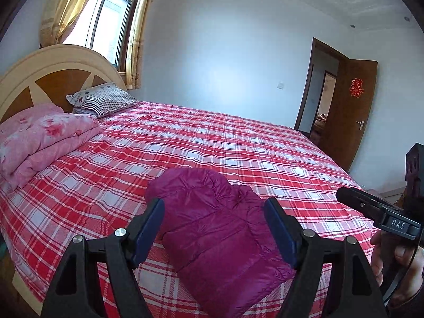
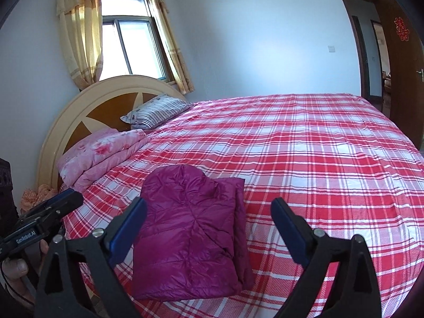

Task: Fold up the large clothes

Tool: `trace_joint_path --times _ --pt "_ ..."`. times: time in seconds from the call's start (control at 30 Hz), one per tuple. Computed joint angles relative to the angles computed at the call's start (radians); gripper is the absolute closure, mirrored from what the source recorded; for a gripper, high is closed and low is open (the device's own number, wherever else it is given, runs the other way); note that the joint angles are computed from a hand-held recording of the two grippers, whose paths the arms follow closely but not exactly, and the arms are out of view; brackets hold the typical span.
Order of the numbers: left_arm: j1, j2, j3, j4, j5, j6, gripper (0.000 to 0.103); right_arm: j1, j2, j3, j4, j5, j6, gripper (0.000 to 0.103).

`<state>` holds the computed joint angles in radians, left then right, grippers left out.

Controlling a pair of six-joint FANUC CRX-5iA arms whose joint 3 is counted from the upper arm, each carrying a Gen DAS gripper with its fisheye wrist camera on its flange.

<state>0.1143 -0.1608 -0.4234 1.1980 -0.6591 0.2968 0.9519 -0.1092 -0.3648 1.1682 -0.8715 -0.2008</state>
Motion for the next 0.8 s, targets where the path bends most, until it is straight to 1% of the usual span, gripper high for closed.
trace_joint_path --times 0.1,0.37,0.8 --pt "0.000 -0.005 -0.003 0.005 -0.001 -0.003 0.025 0.010 -0.008 -0.005 0.014 -0.020 -0.014 0.004" --pt "-0.007 -0.011 -0.009 0.014 0.000 -0.016 0.025 0.027 -0.011 -0.011 0.041 -0.036 -0.018 0.003" --pt "-0.013 -0.010 -0.007 -0.013 0.010 -0.012 0.025 0.040 -0.002 -0.015 0.056 -0.051 -0.019 0.002"
